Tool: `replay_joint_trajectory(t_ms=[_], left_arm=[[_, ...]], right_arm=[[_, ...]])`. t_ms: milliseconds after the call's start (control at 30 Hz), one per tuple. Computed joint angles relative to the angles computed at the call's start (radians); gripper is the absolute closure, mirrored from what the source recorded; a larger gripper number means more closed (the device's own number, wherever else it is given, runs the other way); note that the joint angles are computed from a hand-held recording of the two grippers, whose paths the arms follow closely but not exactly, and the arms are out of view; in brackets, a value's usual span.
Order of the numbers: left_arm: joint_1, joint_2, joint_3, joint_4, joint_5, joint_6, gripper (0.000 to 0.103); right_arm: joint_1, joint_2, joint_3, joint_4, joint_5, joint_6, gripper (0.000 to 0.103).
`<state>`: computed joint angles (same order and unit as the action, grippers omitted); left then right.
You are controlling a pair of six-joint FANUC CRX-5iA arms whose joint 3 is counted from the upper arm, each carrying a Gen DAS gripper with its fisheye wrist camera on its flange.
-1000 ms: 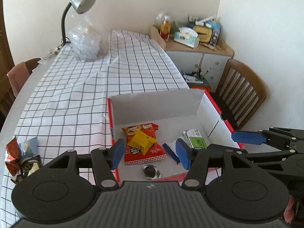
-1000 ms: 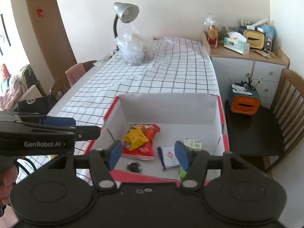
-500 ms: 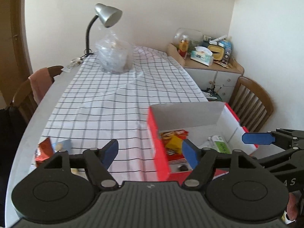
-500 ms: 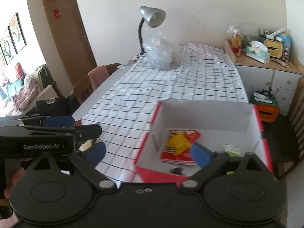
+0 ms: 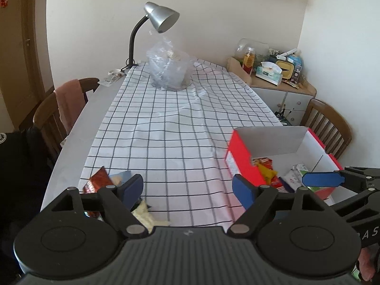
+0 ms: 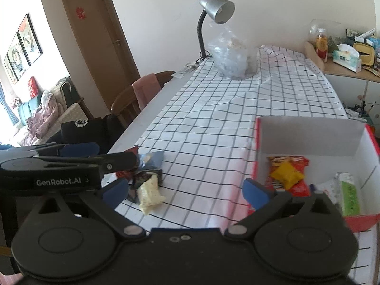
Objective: Organize snacks
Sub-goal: 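Move both tools back toward the snack pile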
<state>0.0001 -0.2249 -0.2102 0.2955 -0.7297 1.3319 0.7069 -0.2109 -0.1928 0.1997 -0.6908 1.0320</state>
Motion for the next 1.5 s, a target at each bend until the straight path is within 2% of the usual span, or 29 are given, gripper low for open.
replay_joint_trajectory(t_ms=[133, 267, 433, 500, 667, 1033, 1233, 1367, 1433, 1500], left_arm=[[0.068, -0.017, -0.062, 0.098, 0.018, -0.12, 0.019], [0.132, -0.02, -0.1, 0.168, 0.004, -0.217, 0.019], [0.219, -0.003, -0.126, 0.25, -0.032, -0.347, 0.019], [0.244, 0.003, -0.132, 0.254, -0.033, -0.362, 0.019], [0.295, 0.042, -0.111, 0.198, -0.036, -0.307, 0.019], [0.344, 0.147, -0.06, 0.138, -0.041, -0.383, 0.019], [0.356, 0.241, 0.011, 0.069, -0.117, -0.247, 0.019], [0.337, 0.259, 0.011, 0.034, -0.118, -0.209, 0.02], [0.324, 0.264, 0.011, 0.009, -0.115, -0.189, 0.027], [0.316, 0.285, 0.032, -0.017, -0.132, -0.128, 0.039]], right_arm=[[0.045, 0.029, -0.005, 0.06, 0.011, -0.082, 0.0], [0.082, 0.073, 0.004, 0.112, -0.002, -0.132, 0.0], [0.102, 0.135, 0.055, 0.071, -0.042, -0.095, 0.0], [0.107, 0.151, 0.071, 0.052, -0.051, -0.072, 0.0], [0.117, 0.208, 0.117, 0.018, -0.07, -0.003, 0.001], [0.104, 0.368, 0.271, -0.077, -0.163, 0.169, 0.004], [0.093, 0.431, 0.327, -0.1, -0.194, 0.211, 0.006], [0.086, 0.463, 0.352, -0.111, -0.213, 0.231, 0.009], [0.083, 0.475, 0.364, -0.122, -0.225, 0.249, 0.01], [0.082, 0.485, 0.373, -0.128, -0.232, 0.262, 0.011]])
